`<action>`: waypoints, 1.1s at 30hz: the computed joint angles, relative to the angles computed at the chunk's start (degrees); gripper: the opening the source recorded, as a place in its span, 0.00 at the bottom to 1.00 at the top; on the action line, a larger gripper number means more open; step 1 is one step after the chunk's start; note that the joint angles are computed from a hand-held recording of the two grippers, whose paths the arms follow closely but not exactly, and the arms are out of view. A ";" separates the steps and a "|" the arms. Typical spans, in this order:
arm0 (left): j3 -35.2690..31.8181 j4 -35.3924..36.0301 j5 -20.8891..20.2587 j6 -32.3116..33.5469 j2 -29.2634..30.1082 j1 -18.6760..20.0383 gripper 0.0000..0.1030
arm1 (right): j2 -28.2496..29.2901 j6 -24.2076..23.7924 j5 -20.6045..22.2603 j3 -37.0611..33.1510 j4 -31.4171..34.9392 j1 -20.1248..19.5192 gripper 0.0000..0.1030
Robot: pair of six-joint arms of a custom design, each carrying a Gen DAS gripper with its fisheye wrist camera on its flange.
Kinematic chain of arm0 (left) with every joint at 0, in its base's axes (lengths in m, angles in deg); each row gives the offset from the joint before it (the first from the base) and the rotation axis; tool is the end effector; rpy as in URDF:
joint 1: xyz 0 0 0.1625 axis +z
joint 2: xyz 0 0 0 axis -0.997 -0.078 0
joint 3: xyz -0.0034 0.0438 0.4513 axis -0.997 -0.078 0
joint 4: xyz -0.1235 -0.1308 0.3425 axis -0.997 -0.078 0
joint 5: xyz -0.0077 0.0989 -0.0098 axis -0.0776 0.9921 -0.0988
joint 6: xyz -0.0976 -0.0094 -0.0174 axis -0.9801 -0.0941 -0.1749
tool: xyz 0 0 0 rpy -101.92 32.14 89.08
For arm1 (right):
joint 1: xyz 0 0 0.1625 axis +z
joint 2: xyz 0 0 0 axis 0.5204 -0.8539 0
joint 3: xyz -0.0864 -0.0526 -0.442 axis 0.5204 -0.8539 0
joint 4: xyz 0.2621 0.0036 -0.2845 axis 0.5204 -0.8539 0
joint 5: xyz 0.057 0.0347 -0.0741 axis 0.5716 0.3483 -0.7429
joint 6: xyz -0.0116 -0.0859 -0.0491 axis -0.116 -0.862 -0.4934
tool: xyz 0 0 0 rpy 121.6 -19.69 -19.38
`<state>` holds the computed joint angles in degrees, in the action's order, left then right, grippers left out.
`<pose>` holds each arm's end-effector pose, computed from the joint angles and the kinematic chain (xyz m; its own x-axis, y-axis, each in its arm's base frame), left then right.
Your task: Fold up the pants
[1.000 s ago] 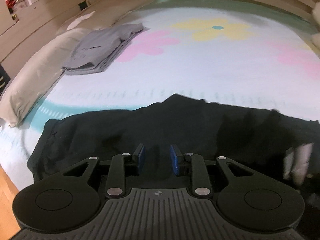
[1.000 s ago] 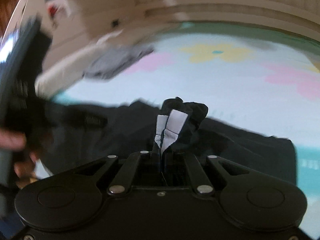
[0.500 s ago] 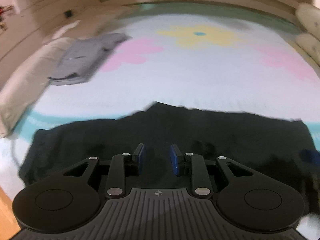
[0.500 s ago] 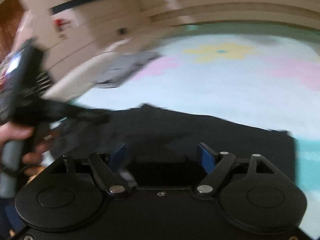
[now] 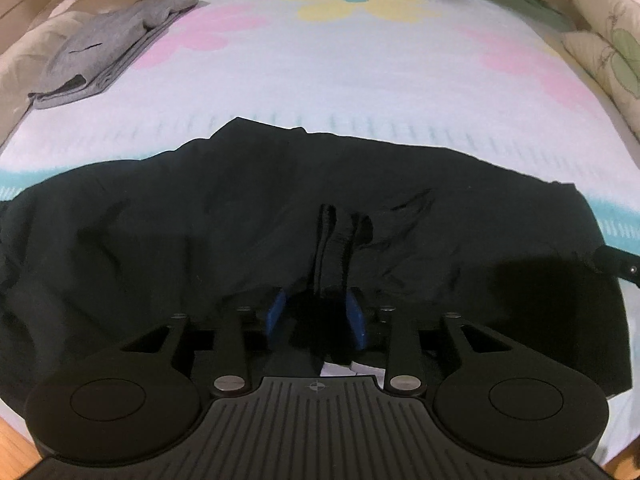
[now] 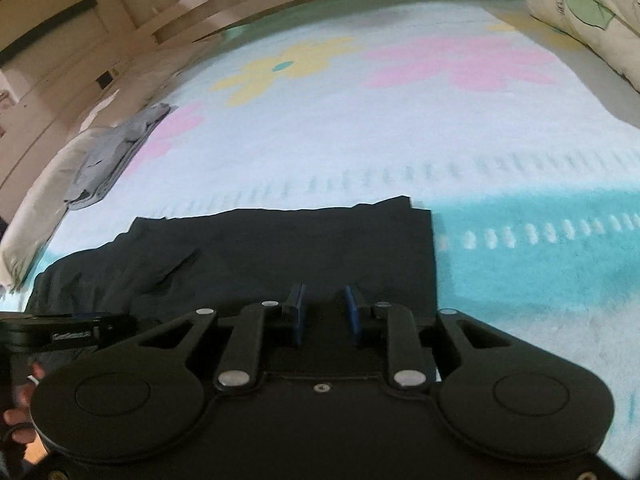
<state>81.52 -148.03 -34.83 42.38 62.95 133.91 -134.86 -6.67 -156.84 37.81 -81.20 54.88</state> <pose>-0.3898 -0.7455 0.0461 -0.7123 0.1935 -0.6747 0.4406 0.8715 -0.2152 0.0549 -0.6939 0.3639 -0.9052 0.1089 0.4107 -0.1992 0.7450 -0.6366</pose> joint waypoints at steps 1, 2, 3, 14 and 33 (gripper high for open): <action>0.47 -0.68 -0.72 0.15 -0.31 0.02 0.32 | 0.07 -0.31 0.16 -0.24 0.18 0.06 0.34; 0.93 -1.22 -1.48 0.38 -0.69 -0.04 0.32 | 0.02 -0.82 0.27 -0.15 0.04 0.17 0.34; 1.49 -2.29 -2.02 1.04 -0.97 -0.15 0.33 | -0.34 -1.32 0.48 0.15 -0.02 0.12 0.34; 4.12 -4.01 0.66 6.21 -0.54 -1.32 0.45 | -0.65 -2.00 2.26 0.34 0.38 0.80 0.34; 9.19 -13.67 5.26 9.79 -2.28 -2.04 0.49 | -1.20 -2.15 4.05 0.66 0.02 0.58 0.52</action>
<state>90.71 -161.70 -29.56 52.17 60.68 131.87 -136.06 -8.82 -152.79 38.47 -81.19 55.45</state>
